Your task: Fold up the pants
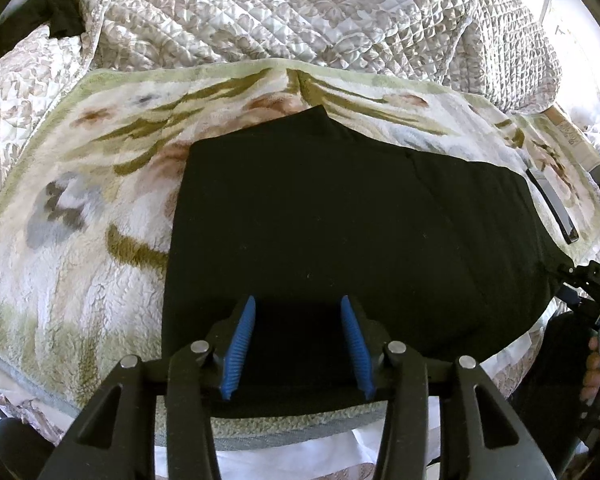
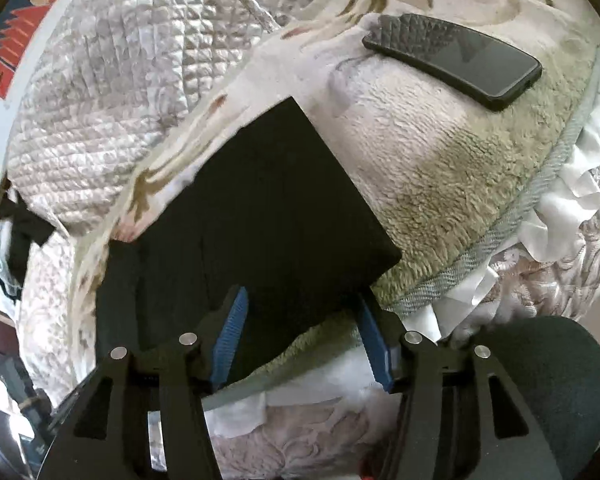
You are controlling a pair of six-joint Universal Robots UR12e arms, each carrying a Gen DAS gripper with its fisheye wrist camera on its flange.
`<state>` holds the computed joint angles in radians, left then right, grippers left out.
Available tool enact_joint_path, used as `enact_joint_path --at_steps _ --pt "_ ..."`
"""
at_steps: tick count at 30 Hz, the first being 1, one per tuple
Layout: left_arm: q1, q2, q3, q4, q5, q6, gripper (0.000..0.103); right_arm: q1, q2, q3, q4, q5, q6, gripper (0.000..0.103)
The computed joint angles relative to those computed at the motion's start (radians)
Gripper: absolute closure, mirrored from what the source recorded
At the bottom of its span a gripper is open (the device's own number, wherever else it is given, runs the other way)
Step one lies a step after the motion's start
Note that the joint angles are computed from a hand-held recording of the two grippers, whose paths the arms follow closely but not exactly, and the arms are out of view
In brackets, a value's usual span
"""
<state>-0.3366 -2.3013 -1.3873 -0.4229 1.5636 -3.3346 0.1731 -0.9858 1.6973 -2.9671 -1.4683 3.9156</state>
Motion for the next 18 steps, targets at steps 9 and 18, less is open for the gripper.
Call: enact_joint_path --at_steps 9,18 --pt "0.004 0.001 0.0 0.001 -0.011 0.001 0.053 0.005 0.012 -0.016 -0.02 -0.044 0.061 0.047" --pt "0.005 0.0 -0.001 0.007 -0.017 -0.01 0.053 0.008 0.038 -0.056 -0.014 -0.071 -0.021 0.071"
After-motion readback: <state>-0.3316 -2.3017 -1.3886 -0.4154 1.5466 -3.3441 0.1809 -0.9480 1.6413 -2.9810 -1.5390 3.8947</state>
